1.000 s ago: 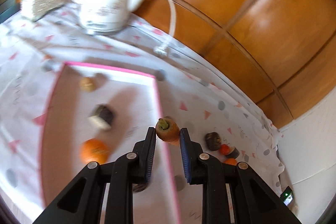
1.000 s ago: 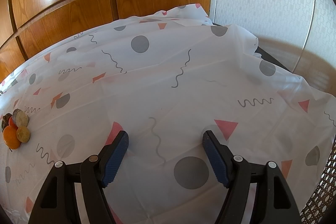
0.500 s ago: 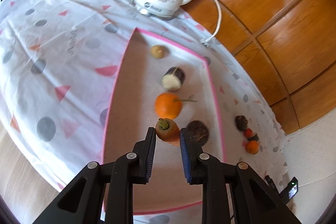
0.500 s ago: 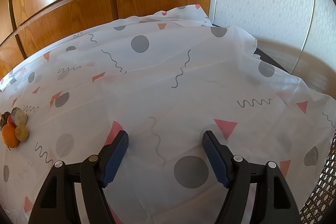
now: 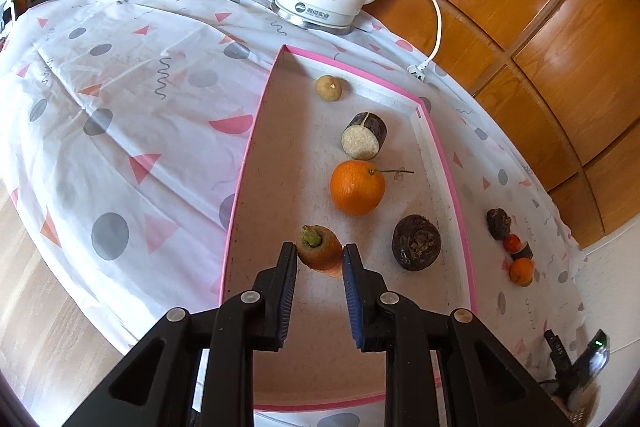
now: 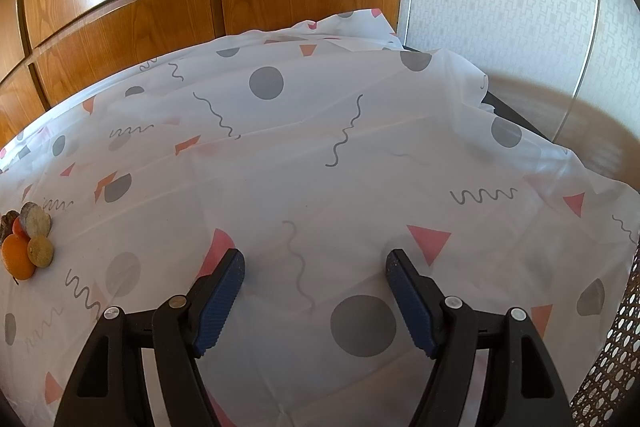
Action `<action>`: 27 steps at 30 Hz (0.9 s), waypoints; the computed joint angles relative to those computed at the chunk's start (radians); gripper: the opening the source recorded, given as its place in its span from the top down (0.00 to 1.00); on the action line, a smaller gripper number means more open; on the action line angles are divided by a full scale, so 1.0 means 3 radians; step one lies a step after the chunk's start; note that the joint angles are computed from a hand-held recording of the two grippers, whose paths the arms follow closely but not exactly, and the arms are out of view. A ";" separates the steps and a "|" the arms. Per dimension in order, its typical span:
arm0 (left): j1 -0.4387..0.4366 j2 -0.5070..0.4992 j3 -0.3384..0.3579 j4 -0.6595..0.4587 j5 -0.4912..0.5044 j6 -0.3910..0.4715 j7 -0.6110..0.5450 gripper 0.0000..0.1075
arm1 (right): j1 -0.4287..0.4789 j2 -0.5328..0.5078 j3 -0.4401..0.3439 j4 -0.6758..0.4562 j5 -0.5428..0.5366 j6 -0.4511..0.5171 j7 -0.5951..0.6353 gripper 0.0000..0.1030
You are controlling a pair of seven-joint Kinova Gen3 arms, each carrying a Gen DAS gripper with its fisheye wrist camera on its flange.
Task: Organize fruits
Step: 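Carry the carrot with the left tool into the tray and release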
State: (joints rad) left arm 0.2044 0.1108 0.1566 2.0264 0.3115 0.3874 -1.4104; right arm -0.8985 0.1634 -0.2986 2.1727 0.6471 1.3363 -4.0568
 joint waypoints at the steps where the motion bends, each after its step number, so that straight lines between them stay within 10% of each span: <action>1: 0.0033 0.0006 -0.0018 -0.0005 -0.0070 0.0002 0.0067 0.78 | 0.0000 0.0000 0.0000 0.0000 0.0000 0.0000 0.0000 0.28; 27: 0.0410 -0.0145 -0.0169 0.0109 -0.1382 -0.0118 0.1548 0.64 | -0.0007 0.0003 -0.0003 0.0004 -0.0001 0.0001 -0.0012 0.28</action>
